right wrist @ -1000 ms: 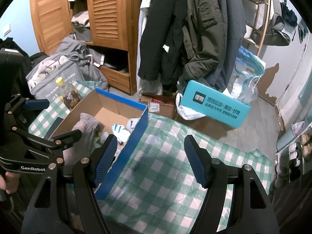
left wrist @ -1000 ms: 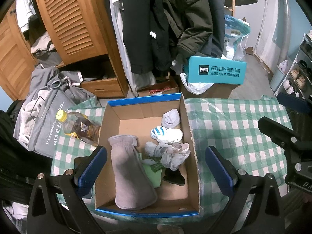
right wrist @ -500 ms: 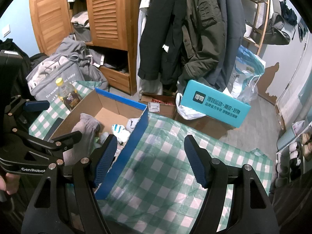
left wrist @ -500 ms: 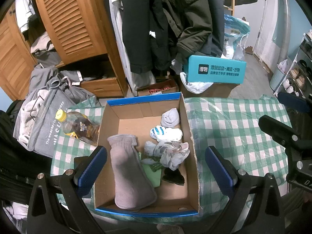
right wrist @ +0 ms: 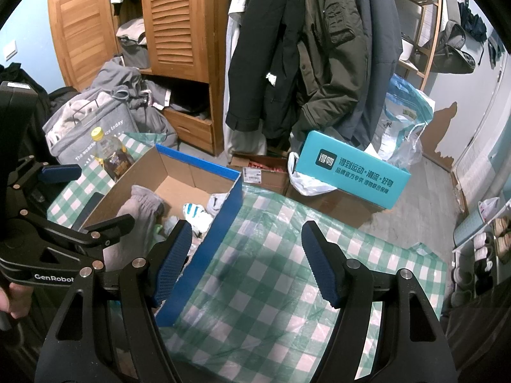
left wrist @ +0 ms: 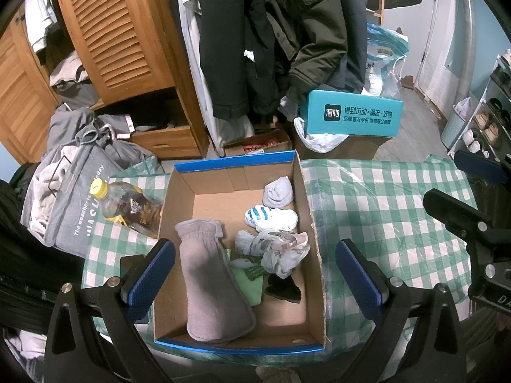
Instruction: Organize soft objects
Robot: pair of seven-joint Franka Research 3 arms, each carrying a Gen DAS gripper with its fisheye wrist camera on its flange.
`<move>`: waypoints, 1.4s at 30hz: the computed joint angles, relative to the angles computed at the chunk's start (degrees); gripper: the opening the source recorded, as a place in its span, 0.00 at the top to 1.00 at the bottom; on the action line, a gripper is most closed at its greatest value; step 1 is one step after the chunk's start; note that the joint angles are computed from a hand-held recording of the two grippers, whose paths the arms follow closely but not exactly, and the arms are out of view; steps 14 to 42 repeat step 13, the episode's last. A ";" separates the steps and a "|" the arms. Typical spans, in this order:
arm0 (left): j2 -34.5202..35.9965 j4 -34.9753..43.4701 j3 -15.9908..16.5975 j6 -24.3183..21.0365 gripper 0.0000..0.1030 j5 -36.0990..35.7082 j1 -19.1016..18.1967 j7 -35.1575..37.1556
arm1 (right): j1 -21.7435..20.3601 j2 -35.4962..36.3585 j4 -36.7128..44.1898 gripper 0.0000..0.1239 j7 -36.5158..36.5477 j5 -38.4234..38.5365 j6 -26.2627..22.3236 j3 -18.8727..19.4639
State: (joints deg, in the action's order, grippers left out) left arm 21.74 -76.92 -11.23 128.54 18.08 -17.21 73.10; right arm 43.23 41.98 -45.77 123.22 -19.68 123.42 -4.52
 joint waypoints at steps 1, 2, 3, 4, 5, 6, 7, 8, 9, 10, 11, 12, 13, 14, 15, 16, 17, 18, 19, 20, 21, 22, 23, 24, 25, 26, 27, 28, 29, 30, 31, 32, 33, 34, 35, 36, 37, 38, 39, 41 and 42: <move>-0.15 -0.37 -0.04 0.19 0.02 -0.02 -0.05 -0.14 | 0.02 0.03 0.05 0.43 0.00 -0.03 -0.05 -0.03; -0.25 -0.57 -0.08 0.26 0.02 -0.08 -0.05 -0.18 | 0.03 -0.08 -0.13 0.43 0.05 -0.06 0.05 -0.06; -0.33 -0.74 -0.06 0.37 0.02 0.01 -0.08 -0.26 | 0.00 -0.04 -0.08 0.43 0.04 -0.01 0.04 -0.03; -0.32 -0.71 -0.07 0.39 0.02 0.02 -0.06 -0.20 | -0.01 0.03 0.07 0.43 -0.02 0.04 -0.05 0.00; -0.52 -1.08 -0.07 0.58 0.02 0.12 -0.11 -0.31 | -0.01 0.03 0.07 0.43 -0.02 0.04 -0.05 -0.01; -0.26 -0.59 -0.07 0.30 0.02 0.06 -0.07 -0.18 | -0.01 0.04 0.09 0.43 -0.09 0.05 -0.08 0.00; -0.33 -0.72 -0.09 0.41 0.02 0.06 -0.07 -0.15 | -0.01 0.04 0.09 0.43 -0.09 0.06 -0.07 -0.01; -0.44 -0.94 -0.11 0.53 0.02 0.12 -0.12 -0.21 | -0.01 0.04 0.10 0.43 -0.11 0.05 -0.09 -0.02; -0.66 -1.36 -0.14 0.78 0.02 0.24 -0.22 -0.33 | -0.01 0.06 0.13 0.43 -0.08 0.06 -0.08 -0.03; -0.82 -1.66 -0.16 0.95 0.02 0.42 -0.36 -0.52 | -0.01 0.06 0.13 0.43 -0.08 0.06 -0.08 -0.04; -0.87 -1.77 -0.18 1.00 0.02 0.55 -0.46 -0.66 | -0.01 0.06 0.13 0.43 -0.08 0.06 -0.08 -0.04; -0.85 -1.73 -0.21 0.93 0.02 0.50 -0.45 -0.65 | 0.00 0.08 0.18 0.43 -0.02 0.06 -0.10 -0.06; -0.86 -1.74 -0.25 0.93 0.02 0.39 -0.42 -0.64 | 0.00 0.00 0.02 0.43 0.03 0.04 -0.01 -0.07; -0.86 -1.74 -0.25 0.93 0.02 0.39 -0.42 -0.64 | 0.00 0.00 0.02 0.43 0.03 0.04 -0.01 -0.07; -0.86 -1.74 -0.25 0.93 0.02 0.39 -0.42 -0.64 | 0.00 0.00 0.02 0.43 0.03 0.04 -0.01 -0.07; -0.86 -1.74 -0.25 0.93 0.02 0.39 -0.42 -0.64 | 0.00 0.00 0.02 0.43 0.03 0.04 -0.01 -0.07; -0.86 -1.74 -0.25 0.93 0.02 0.39 -0.42 -0.64 | 0.00 0.00 0.02 0.43 0.03 0.04 -0.01 -0.07; -0.86 -1.74 -0.25 0.93 0.02 0.39 -0.42 -0.64 | 0.00 0.00 0.02 0.43 0.03 0.04 -0.01 -0.07; -0.86 -1.74 -0.25 0.93 0.02 0.39 -0.42 -0.64 | 0.00 0.00 0.02 0.43 0.03 0.04 -0.01 -0.07; -0.86 -1.74 -0.25 0.93 0.02 0.39 -0.42 -0.64 | 0.00 0.00 0.02 0.43 0.03 0.04 -0.01 -0.07; -0.86 -1.74 -0.25 0.93 0.02 0.39 -0.42 -0.64 | 0.00 0.00 0.02 0.43 0.03 0.04 -0.01 -0.07; -0.86 -1.74 -0.25 0.93 0.02 0.39 -0.42 -0.64 | 0.00 0.00 0.02 0.43 0.03 0.04 -0.01 -0.07; -0.86 -1.74 -0.25 0.93 0.02 0.39 -0.42 -0.64 | 0.00 0.00 0.02 0.43 0.03 0.04 -0.01 -0.07; -0.86 -1.74 -0.25 0.93 0.02 0.39 -0.42 -0.64 | 0.00 0.00 0.02 0.43 0.03 0.04 -0.01 -0.07; -0.86 -1.74 -0.25 0.93 0.02 0.39 -0.42 -0.64 | 0.00 0.00 0.02 0.43 0.03 0.04 -0.01 -0.07; -0.86 -1.74 -0.25 0.93 0.02 0.39 -0.42 -0.64 | 0.00 0.00 0.02 0.43 0.03 0.04 -0.01 -0.07; -0.86 -1.74 -0.25 0.93 0.02 0.39 -0.42 -0.64 | 0.00 0.00 0.02 0.43 0.03 0.04 -0.01 -0.07; -0.86 -1.74 -0.25 0.93 0.02 0.39 -0.42 -0.64 | 0.00 0.00 0.02 0.43 0.03 0.04 -0.01 -0.07; -0.86 -1.74 -0.25 0.93 0.02 0.39 -0.42 -0.64 | 0.00 0.00 0.02 0.43 0.03 0.04 -0.01 -0.07; -0.86 -1.74 -0.25 0.93 0.02 0.39 -0.42 -0.64 | 0.00 0.00 0.02 0.43 0.03 0.04 -0.01 -0.07; -0.86 -1.74 -0.25 0.93 0.02 0.39 -0.42 -0.64 | 0.00 0.00 0.02 0.43 0.03 0.04 -0.01 -0.07; -0.86 -1.74 -0.25 0.93 0.02 0.39 -0.42 -0.64 | 0.00 0.00 0.02 0.43 0.03 0.04 -0.01 -0.07; -0.86 -1.74 -0.25 0.93 0.02 0.39 -0.42 -0.64 | 0.00 0.00 0.02 0.43 0.03 0.04 -0.01 -0.07; -0.86 -1.74 -0.25 0.93 0.02 0.39 -0.42 -0.64 | 0.00 0.00 0.02 0.43 0.03 0.04 -0.01 -0.07; -0.86 -1.74 -0.25 0.93 0.02 0.39 -0.42 -0.64 | 0.00 0.00 0.02 0.43 0.03 0.04 -0.01 -0.07; -0.86 -1.74 -0.25 0.93 0.02 0.39 -0.42 -0.64 | 0.00 0.00 0.02 0.43 0.03 0.04 -0.01 -0.07; -0.86 -1.74 -0.25 0.93 0.02 0.39 -0.42 -0.64 | 0.00 0.00 0.02 0.43 0.03 0.04 -0.01 -0.07; -0.86 -1.74 -0.25 0.93 0.02 0.39 -0.42 -0.64 | 0.00 0.00 0.02 0.43 0.03 0.04 -0.01 -0.07; -0.86 -1.74 -0.25 0.93 0.02 0.39 -0.42 -0.64 | 0.00 0.00 0.02 0.43 0.03 0.04 -0.01 -0.07; -0.86 -1.74 -0.25 0.93 0.02 0.39 -0.42 -0.64 | 0.00 0.00 0.02 0.43 0.03 0.04 -0.01 -0.07; -0.86 -1.74 -0.25 0.93 0.02 0.39 -0.42 -0.64 | 0.00 0.00 0.02 0.43 0.03 0.04 -0.01 -0.07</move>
